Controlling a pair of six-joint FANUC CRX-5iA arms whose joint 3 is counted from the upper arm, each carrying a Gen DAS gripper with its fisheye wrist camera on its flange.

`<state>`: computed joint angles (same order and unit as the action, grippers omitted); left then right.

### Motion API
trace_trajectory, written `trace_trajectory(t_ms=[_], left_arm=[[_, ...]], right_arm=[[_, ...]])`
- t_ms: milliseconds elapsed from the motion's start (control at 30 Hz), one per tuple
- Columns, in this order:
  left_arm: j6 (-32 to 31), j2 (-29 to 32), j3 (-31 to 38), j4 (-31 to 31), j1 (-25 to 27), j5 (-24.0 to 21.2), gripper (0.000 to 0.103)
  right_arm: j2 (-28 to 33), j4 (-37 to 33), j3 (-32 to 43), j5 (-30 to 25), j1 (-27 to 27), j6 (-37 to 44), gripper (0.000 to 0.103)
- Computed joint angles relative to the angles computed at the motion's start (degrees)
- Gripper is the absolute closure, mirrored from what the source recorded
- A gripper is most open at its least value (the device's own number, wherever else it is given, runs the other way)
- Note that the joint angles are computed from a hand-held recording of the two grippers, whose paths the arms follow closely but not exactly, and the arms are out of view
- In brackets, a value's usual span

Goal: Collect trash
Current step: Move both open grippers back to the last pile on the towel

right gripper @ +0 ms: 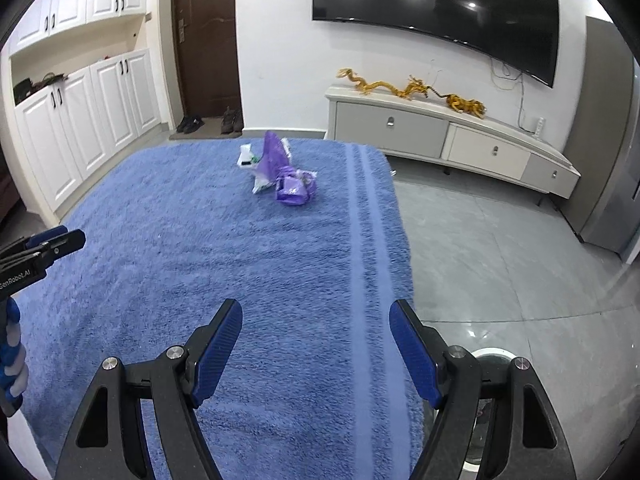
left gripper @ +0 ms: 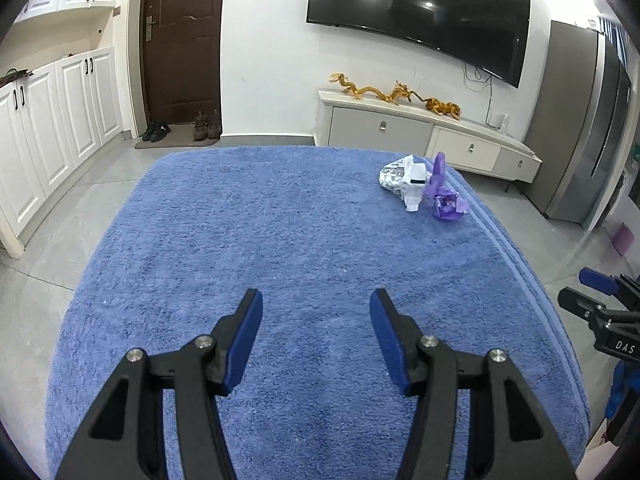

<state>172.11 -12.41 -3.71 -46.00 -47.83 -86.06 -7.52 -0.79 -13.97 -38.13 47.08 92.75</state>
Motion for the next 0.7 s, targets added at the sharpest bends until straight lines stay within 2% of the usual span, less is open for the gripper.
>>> trace_trajectory(t_ms=[300, 700], left_arm=[[-4.32, -0.59, -2.09, 3.21, 5.97, 5.78, 0.049], [-13.49, 0.66, -2.86, 8.93, 15.91, 14.39, 0.049]], right_arm=[[6.27, -2.56, 6.03, -1.25, 0.34, 4.24, 0.029], [15.89, -6.85, 17.63, -3.42, -0.37, 12.10, 0.029]])
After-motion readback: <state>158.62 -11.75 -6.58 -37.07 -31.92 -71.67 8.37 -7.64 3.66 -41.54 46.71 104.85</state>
